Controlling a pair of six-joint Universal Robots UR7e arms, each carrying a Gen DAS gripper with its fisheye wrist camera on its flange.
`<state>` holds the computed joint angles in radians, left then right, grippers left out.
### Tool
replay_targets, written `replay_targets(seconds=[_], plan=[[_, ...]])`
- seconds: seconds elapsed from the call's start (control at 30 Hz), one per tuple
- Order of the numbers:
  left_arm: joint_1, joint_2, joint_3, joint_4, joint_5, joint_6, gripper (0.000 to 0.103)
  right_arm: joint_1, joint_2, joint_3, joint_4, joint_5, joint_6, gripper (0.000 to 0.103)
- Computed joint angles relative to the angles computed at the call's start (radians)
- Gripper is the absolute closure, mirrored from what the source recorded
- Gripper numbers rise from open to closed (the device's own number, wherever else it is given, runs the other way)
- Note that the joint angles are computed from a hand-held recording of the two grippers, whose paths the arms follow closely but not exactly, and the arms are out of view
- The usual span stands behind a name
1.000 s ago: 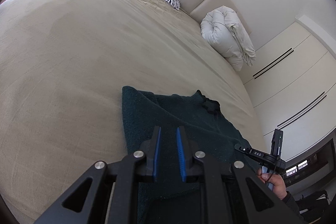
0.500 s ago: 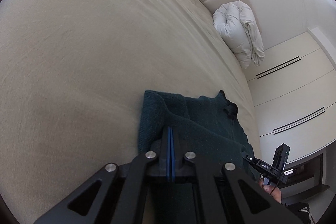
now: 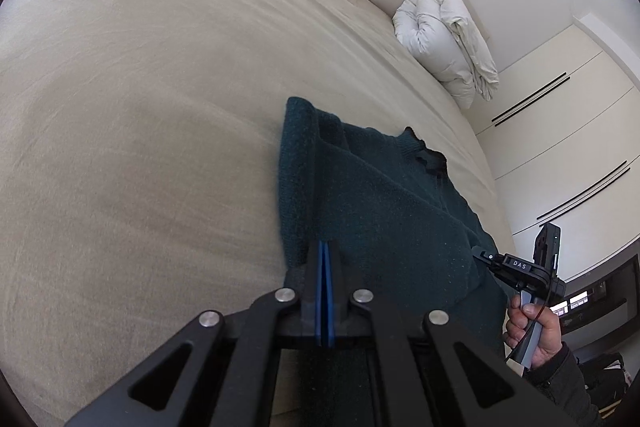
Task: Fold small clothes
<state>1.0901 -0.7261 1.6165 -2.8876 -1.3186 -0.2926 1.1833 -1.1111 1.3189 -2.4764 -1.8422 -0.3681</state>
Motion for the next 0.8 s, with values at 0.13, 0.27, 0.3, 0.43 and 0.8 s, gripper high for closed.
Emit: replay_targets(seconds=[0.13, 0.27, 0.3, 0.43, 0.8], plan=[[-0.024, -0.021, 0.043, -0.017, 0.043, 0.022, 0.100, -0.003, -0.005, 0.009, -0.007, 0.007, 0.012, 0.093], [-0.052, -0.035, 0.087, -0.038, 0.091, 0.041, 0.100, -0.007, -0.012, 0.016, -0.010, 0.018, 0.024, 0.093], [-0.057, -0.037, 0.097, -0.041, 0.097, 0.044, 0.096, -0.009, -0.014, 0.017, -0.006, 0.023, 0.031, 0.093], [-0.074, -0.034, 0.118, -0.031, 0.139, 0.071, 0.094, -0.019, -0.030, 0.027, 0.006, 0.048, 0.063, 0.091], [-0.131, -0.055, 0.166, -0.110, 0.198, 0.058, 0.047, -0.130, -0.185, 0.153, -0.016, 0.270, 0.097, 0.077]])
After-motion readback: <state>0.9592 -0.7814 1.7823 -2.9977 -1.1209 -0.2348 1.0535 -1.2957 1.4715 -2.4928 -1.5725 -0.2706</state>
